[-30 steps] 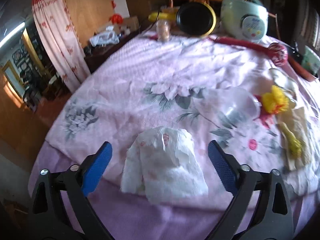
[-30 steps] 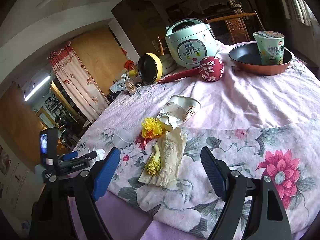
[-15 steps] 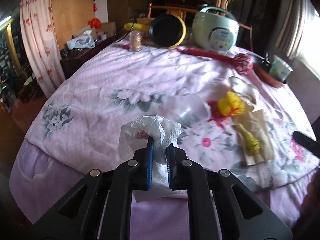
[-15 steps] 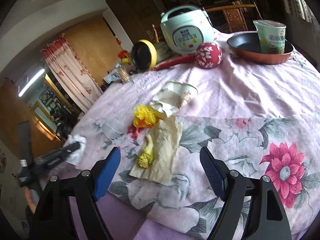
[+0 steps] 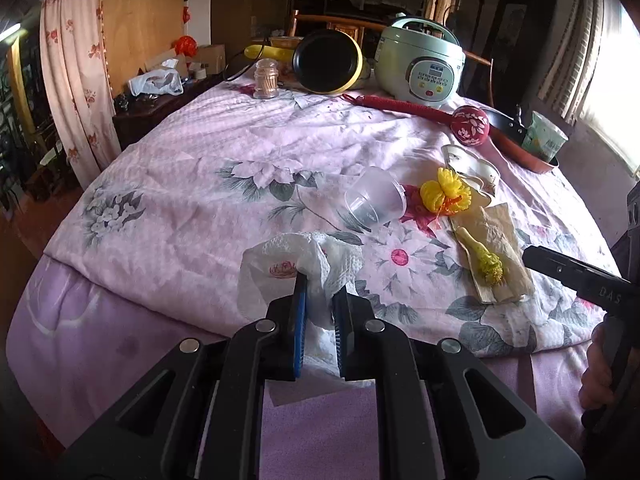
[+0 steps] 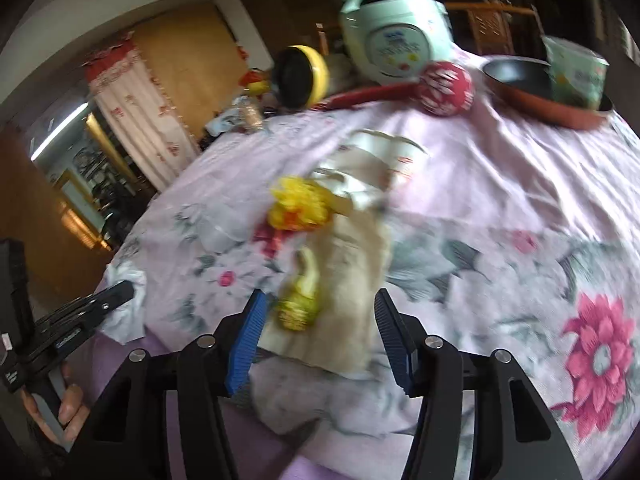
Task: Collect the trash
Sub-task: 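Grasp the yellow flower stem with the right tool while the left tool lifts the tissue, then carry the tissue and yellow stem to the basket and open both tools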
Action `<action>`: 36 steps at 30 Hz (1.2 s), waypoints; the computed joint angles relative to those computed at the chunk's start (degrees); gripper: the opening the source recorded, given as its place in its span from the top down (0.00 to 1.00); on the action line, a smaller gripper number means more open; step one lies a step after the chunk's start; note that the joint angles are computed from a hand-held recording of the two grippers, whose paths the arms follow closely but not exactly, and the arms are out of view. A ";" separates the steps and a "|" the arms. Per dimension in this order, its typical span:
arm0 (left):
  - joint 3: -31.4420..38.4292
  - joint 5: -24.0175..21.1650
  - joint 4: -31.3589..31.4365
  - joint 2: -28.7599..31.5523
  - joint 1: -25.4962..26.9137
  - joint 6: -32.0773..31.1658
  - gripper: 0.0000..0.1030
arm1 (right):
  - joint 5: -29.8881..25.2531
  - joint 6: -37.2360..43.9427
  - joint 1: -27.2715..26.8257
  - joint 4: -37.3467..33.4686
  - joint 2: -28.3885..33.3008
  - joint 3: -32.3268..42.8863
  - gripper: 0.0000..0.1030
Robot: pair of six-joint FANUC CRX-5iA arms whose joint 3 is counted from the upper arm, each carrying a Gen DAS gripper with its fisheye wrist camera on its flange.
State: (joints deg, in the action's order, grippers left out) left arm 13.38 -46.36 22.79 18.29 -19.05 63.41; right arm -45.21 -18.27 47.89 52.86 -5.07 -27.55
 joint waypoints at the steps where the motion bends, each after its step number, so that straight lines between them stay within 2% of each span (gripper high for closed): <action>1: -0.07 0.04 0.14 -0.05 0.11 -0.04 0.87 | 0.41 2.46 -0.08 -0.85 1.08 1.37 0.54; 5: -1.08 0.64 0.77 -0.91 0.69 -0.58 0.87 | -2.37 13.16 -0.47 -9.88 6.53 8.57 0.64; 7: -1.71 0.98 0.95 -1.42 1.06 -0.51 0.86 | -4.48 16.31 -0.88 -14.37 8.36 11.07 0.86; 9: -2.27 1.14 1.22 -1.84 1.48 -0.46 0.86 | -1.86 12.79 -0.88 -11.72 6.34 8.19 0.87; 12: -3.28 1.64 1.27 -2.85 2.26 -0.28 0.86 | 1.32 0.75 0.25 3.29 1.00 0.97 0.87; 15: -4.65 2.64 1.36 -4.55 3.45 -0.20 0.86 | 4.74 -5.74 0.24 12.39 -2.11 -2.28 0.87; 19: -7.92 4.79 2.00 -7.74 6.22 -0.14 0.86 | 7.75 -4.57 0.92 12.33 -1.15 -0.42 0.87; 23: -11.72 6.37 1.82 -10.87 10.31 1.27 0.85 | 11.88 -0.73 1.63 10.41 3.29 4.30 0.87; 29: -18.19 7.58 1.19 -15.63 20.16 4.73 0.85 | 17.32 12.78 4.02 1.67 12.69 15.74 0.87; 33: -21.76 7.33 -1.72 -17.70 27.50 8.08 0.84 | 17.76 29.69 6.60 -12.35 21.38 28.70 0.87; 36: -23.52 6.38 -3.79 -17.61 31.85 9.66 0.83 | 14.89 42.80 8.17 -23.67 27.65 39.59 0.87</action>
